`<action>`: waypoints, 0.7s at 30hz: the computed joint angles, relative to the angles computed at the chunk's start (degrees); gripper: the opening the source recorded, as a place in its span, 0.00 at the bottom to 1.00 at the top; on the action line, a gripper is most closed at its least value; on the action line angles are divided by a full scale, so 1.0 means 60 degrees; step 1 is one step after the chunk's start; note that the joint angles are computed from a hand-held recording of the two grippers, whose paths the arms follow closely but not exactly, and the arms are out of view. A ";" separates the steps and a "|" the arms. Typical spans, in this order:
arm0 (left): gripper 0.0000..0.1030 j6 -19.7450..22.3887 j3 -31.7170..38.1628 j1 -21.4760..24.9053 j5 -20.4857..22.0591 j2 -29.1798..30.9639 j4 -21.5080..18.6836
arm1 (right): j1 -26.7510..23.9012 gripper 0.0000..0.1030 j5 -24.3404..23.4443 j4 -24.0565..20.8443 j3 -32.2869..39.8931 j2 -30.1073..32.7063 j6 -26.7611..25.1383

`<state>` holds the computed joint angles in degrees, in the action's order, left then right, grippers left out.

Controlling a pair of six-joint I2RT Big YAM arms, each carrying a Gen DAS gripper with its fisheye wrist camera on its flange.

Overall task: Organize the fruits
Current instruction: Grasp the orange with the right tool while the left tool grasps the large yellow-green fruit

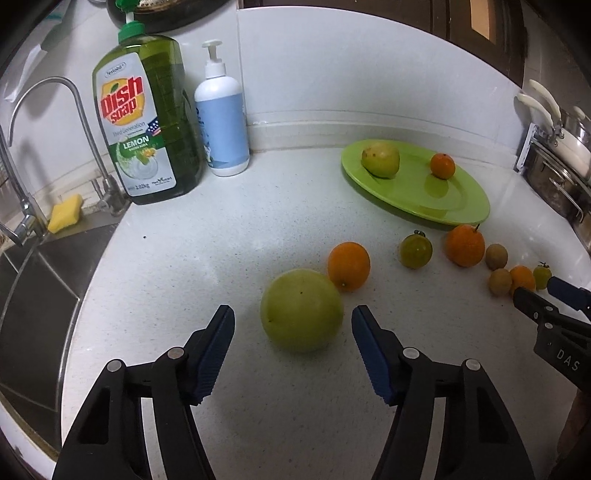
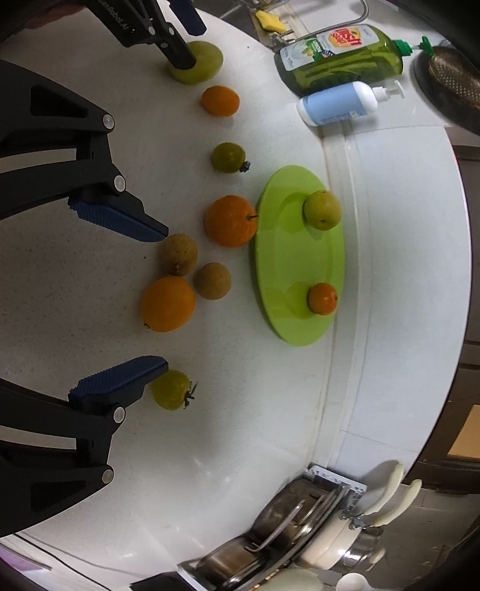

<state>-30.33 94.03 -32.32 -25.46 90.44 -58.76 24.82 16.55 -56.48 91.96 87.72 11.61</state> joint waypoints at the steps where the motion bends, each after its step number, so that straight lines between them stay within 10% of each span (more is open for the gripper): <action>1: 0.64 0.0001 0.0014 0.0009 0.0007 0.0028 0.0010 | -0.0022 0.61 -0.0023 -0.0045 0.0008 0.0029 0.0047; 21: 0.48 0.0062 0.0462 0.0158 0.0378 0.0479 -0.0234 | -0.0210 0.46 0.0018 -0.0087 0.0221 0.0397 -0.0080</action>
